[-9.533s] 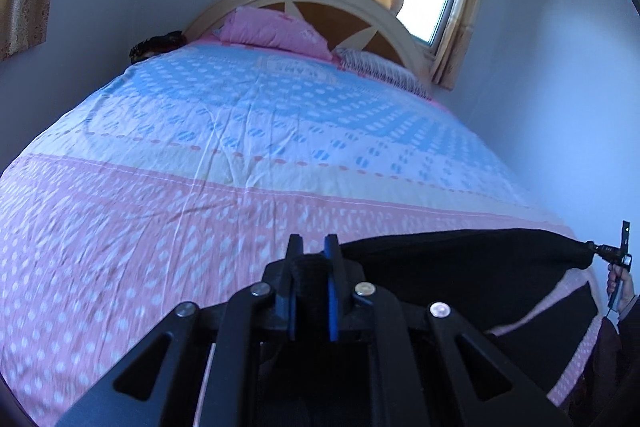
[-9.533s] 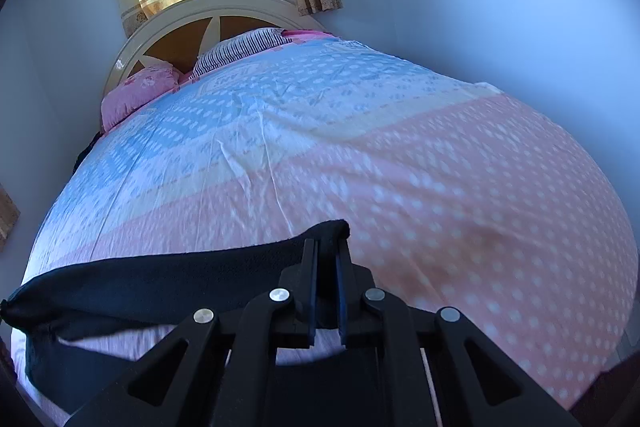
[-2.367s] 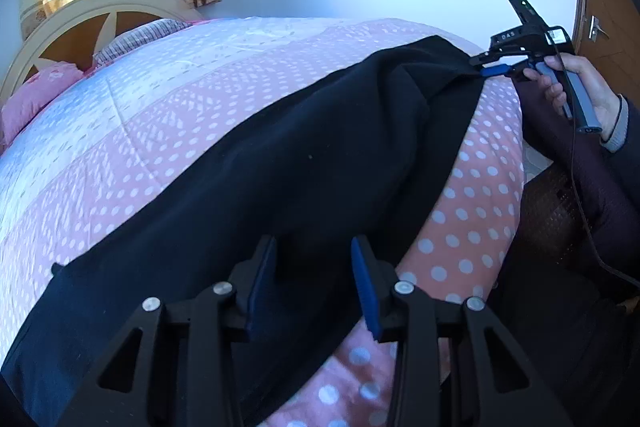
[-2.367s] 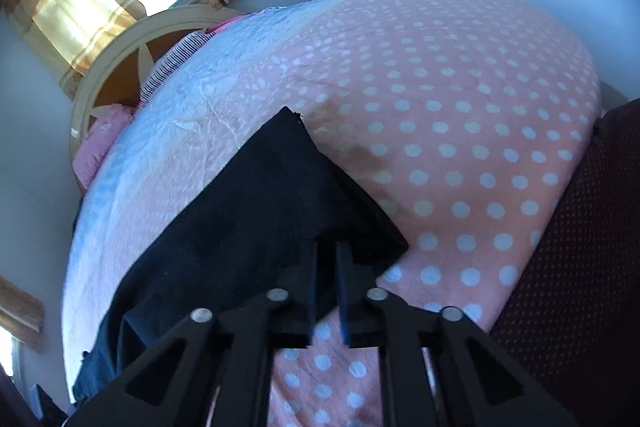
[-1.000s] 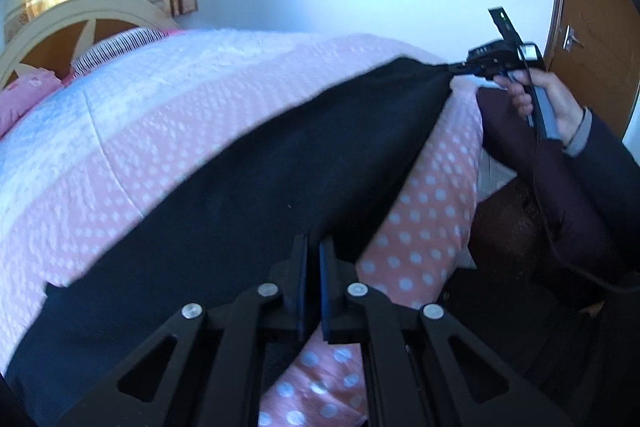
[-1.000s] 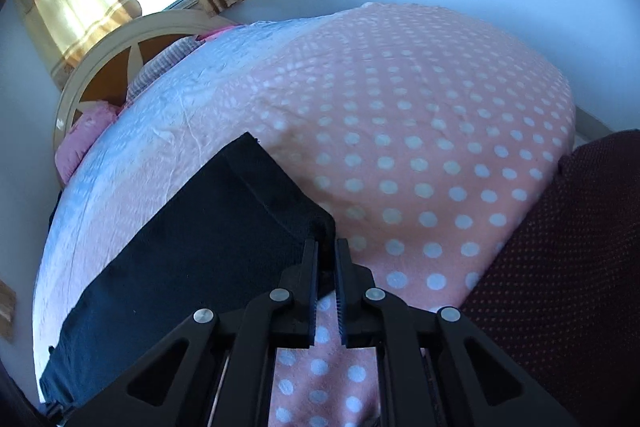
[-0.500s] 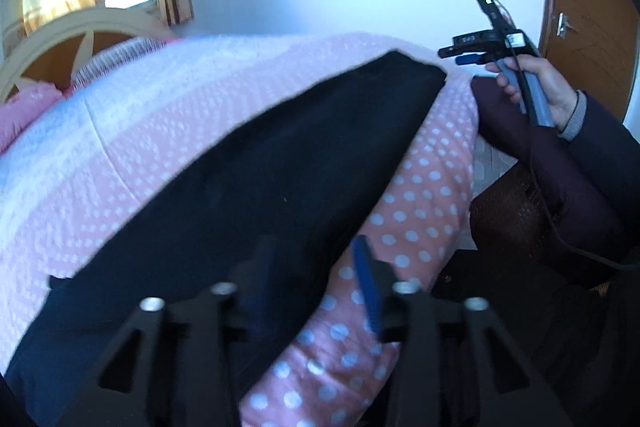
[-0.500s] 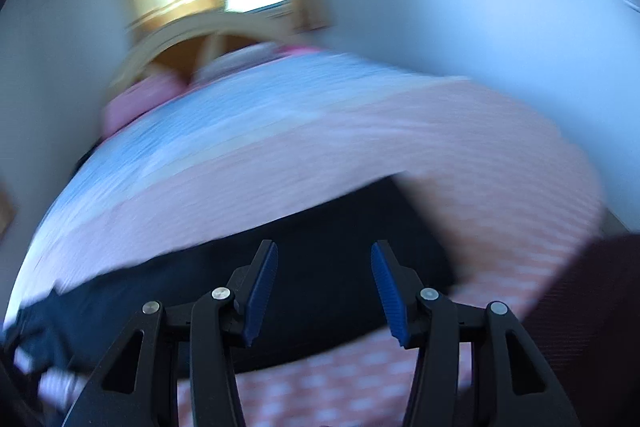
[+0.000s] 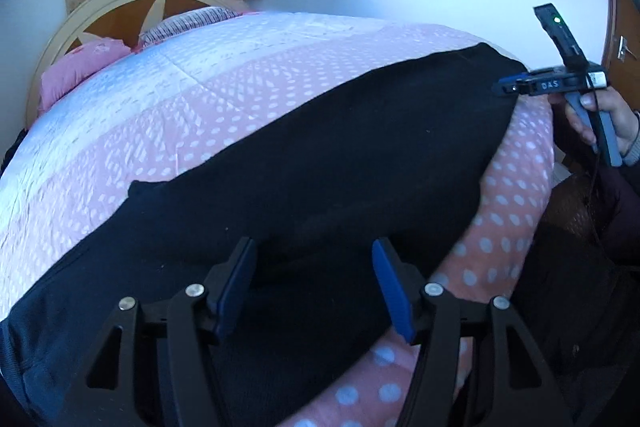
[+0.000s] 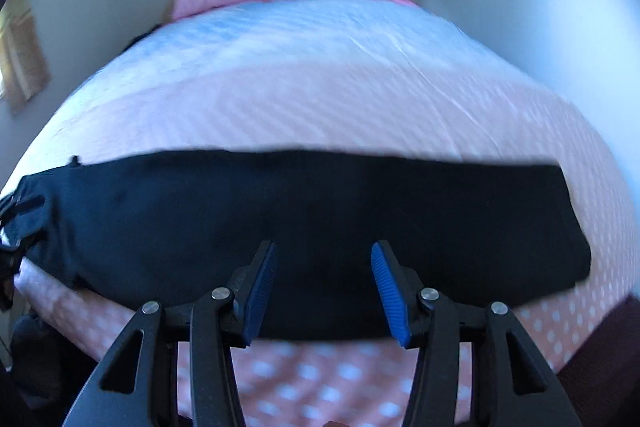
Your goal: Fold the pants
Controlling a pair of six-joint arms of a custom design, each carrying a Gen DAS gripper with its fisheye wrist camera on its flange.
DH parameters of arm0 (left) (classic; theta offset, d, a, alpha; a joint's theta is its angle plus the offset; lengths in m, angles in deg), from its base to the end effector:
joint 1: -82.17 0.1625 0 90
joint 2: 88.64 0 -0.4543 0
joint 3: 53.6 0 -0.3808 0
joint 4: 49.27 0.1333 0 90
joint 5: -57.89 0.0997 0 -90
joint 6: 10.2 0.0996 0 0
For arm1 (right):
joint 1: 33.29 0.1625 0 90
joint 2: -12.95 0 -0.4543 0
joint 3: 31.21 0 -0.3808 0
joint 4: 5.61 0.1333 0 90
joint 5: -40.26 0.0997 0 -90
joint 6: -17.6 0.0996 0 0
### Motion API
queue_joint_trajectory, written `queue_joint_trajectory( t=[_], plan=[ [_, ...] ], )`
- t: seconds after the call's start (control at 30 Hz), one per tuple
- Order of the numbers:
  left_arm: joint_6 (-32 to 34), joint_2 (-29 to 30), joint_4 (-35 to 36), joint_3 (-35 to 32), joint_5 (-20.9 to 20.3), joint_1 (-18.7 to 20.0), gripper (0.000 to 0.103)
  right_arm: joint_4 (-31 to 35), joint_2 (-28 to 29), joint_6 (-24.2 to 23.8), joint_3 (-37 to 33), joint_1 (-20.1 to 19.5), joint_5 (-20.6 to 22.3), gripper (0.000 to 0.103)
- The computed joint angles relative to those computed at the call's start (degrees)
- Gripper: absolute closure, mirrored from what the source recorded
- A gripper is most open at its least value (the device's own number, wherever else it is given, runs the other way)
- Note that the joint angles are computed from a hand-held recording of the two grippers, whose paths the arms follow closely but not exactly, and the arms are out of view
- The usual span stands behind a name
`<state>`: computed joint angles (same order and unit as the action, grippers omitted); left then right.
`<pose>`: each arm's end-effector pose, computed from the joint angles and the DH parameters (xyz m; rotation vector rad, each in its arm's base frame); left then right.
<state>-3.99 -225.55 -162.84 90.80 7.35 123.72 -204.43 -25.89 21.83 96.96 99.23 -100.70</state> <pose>0.0085 -0.2552 0.3769 1.0431 2.2964 -0.6574 0.3611 -0.3110 0.0408 0.5837 -2.2624 0.8074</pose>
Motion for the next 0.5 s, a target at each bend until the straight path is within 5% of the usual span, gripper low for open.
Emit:
queue_joint_trajectory(
  t=[0.07,0.23,0.37,0.5],
  plan=[
    [-1.6,-2.4,3.5,-0.7,2.5,-2.5,0.04,1.8,1.6,-2.2,-3.2,1.1,3.3,0.052],
    [-1.5,-5.5,5.9,-4.4,10.9,-0.9,0.038,7.8,6.3,-5.2,-13.0,1.3,18.6,0.052],
    [6.5,-1.8,-6.9,-7.0,16.1,10.6,0.037,16.6,11.8,-3.1,-23.8,0.3,29.5,0.052],
    [17.7,4.9,-25.8,-8.8,14.8,23.8,0.037,25.3,18.5,-0.2,-35.5,-0.7,35.3,0.052]
  ],
)
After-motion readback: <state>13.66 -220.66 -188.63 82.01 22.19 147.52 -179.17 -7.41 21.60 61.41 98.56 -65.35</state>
